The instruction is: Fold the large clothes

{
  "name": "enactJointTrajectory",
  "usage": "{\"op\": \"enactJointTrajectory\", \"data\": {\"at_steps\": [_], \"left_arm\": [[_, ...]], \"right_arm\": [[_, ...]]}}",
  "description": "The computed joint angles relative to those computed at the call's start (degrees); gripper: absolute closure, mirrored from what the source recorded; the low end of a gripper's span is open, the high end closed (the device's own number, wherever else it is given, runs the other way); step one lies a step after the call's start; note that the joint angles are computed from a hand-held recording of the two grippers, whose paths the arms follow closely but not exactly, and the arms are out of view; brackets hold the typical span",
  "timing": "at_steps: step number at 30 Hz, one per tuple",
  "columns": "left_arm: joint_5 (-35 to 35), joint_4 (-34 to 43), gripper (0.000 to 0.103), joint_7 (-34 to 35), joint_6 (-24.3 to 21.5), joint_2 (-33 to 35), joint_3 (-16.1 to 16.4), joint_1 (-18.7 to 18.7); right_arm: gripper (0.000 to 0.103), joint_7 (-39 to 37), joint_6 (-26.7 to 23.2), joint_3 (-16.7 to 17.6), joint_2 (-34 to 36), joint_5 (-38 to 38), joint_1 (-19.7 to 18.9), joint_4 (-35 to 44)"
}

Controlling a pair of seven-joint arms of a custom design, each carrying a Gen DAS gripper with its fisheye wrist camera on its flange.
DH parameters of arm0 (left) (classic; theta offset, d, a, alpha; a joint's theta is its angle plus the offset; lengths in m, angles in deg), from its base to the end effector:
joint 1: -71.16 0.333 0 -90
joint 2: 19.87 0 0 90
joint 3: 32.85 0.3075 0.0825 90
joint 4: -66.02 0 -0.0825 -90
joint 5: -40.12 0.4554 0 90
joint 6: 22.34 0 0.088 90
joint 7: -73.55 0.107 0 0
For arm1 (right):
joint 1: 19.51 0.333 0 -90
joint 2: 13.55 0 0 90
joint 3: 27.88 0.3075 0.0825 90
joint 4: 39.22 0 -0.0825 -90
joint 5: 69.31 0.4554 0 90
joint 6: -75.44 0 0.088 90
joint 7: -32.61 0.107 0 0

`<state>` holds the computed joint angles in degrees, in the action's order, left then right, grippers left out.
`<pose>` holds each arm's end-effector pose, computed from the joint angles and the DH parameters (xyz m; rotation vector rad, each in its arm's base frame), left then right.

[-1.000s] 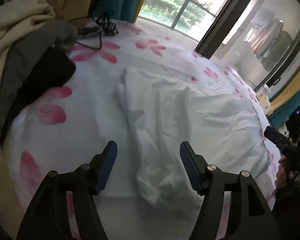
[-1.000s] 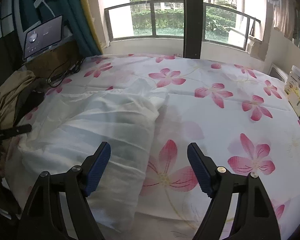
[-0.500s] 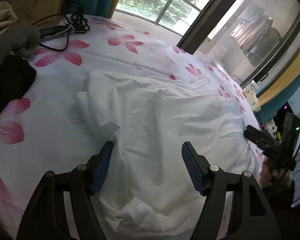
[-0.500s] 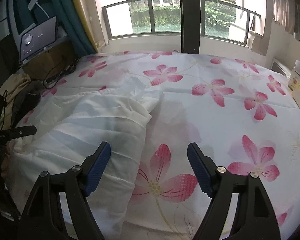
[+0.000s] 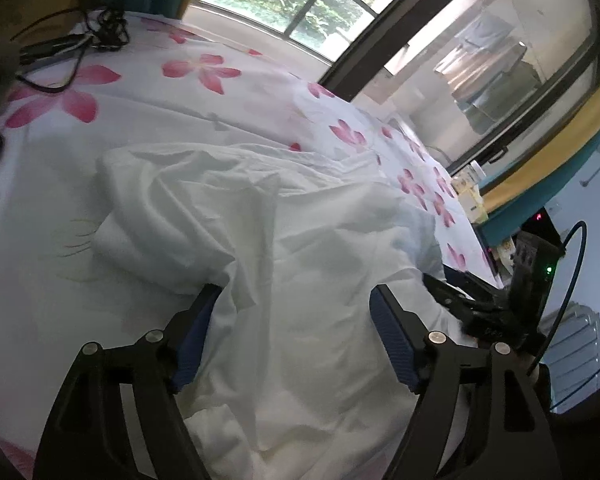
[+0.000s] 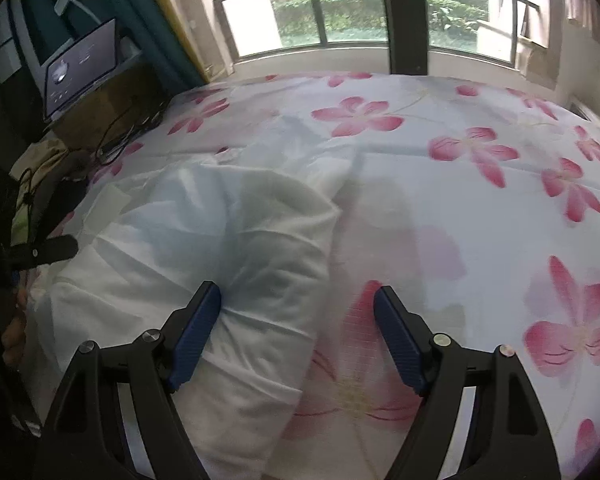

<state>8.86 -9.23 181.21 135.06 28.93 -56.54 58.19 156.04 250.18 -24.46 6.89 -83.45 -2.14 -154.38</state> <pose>0.7369 -0.4064 0.2741 1.6606 -2.1744 1.2012 0.6450 0.2633 0.2964 -1.7689 1.7583 -0.3789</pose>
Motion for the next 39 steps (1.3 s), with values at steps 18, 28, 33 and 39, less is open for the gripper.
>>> {"op": "enactJointTrajectory", "data": {"at_steps": [18, 28, 33, 39], "left_arm": [[-10.78, 3.29, 0.021, 9.88, -2.93, 2.90, -6.26, 3.13], [8.02, 8.17, 0.019, -1.08, -6.35, 3.71, 4.55, -6.65], [11.18, 6.40, 0.020, -1.72, -2.59, 3.02, 5.91, -8.08], [8.26, 6.26, 0.067, 0.32, -1.81, 4.12, 1.45, -4.85]], "right_arm": [[0.039, -8.50, 0.23, 4.19, 2.94, 3.45, -2.44, 3.31], [0.048, -11.36, 1.48, 8.66, 2.42, 8.81, -6.30, 2.11], [0.048, -14.65, 3.16, 15.89, 1.16, 15.82, -13.26, -0.74], [0.056, -15.83, 5.95, 17.33, 2.60, 14.82, -14.02, -0.62]]}}
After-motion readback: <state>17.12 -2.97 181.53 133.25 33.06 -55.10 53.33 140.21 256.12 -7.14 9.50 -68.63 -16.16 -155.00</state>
